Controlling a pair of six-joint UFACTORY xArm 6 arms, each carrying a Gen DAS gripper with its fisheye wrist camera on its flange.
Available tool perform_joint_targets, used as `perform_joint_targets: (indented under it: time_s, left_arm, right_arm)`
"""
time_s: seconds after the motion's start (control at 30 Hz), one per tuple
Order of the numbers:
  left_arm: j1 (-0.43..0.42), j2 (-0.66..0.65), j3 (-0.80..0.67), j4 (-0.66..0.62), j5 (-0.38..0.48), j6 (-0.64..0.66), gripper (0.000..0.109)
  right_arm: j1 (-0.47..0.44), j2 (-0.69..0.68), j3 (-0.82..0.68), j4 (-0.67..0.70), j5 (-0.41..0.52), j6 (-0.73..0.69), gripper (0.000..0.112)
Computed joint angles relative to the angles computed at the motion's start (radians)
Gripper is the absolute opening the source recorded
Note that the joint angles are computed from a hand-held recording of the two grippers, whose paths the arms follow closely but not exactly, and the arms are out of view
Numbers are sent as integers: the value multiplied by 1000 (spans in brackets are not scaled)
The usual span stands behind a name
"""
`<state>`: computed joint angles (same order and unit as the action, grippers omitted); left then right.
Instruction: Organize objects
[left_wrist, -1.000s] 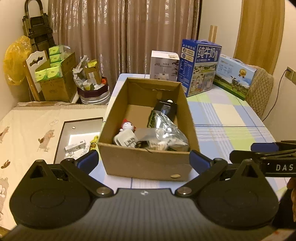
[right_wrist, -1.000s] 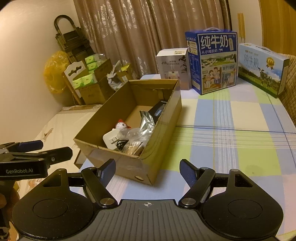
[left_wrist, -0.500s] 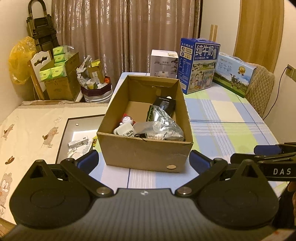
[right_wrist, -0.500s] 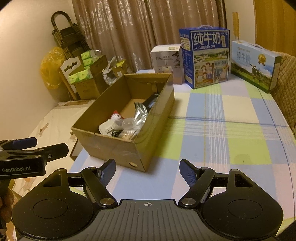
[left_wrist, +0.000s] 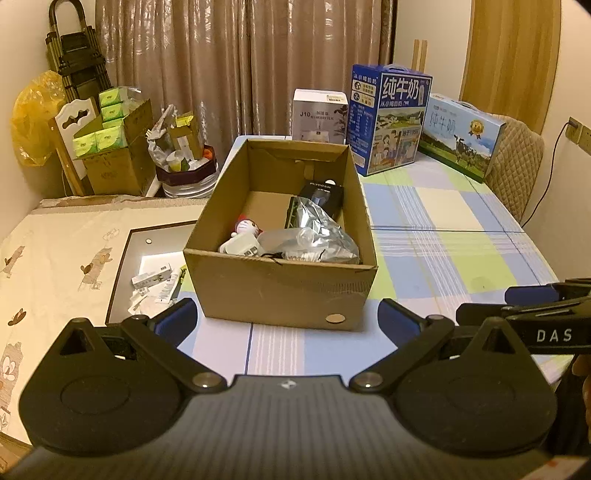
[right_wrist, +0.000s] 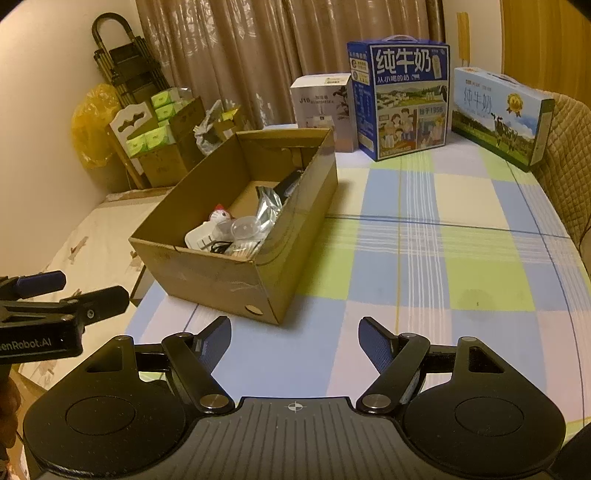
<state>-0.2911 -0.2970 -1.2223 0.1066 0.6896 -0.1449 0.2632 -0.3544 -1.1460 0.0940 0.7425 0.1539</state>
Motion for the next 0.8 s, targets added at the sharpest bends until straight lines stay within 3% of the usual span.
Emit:
perform_joint_targets:
  time_s: [0.8]
  left_arm:
    - [0,16,5,-4,0,-1,102]
  right_arm:
    - [-5,18,-19,5,2,4,73]
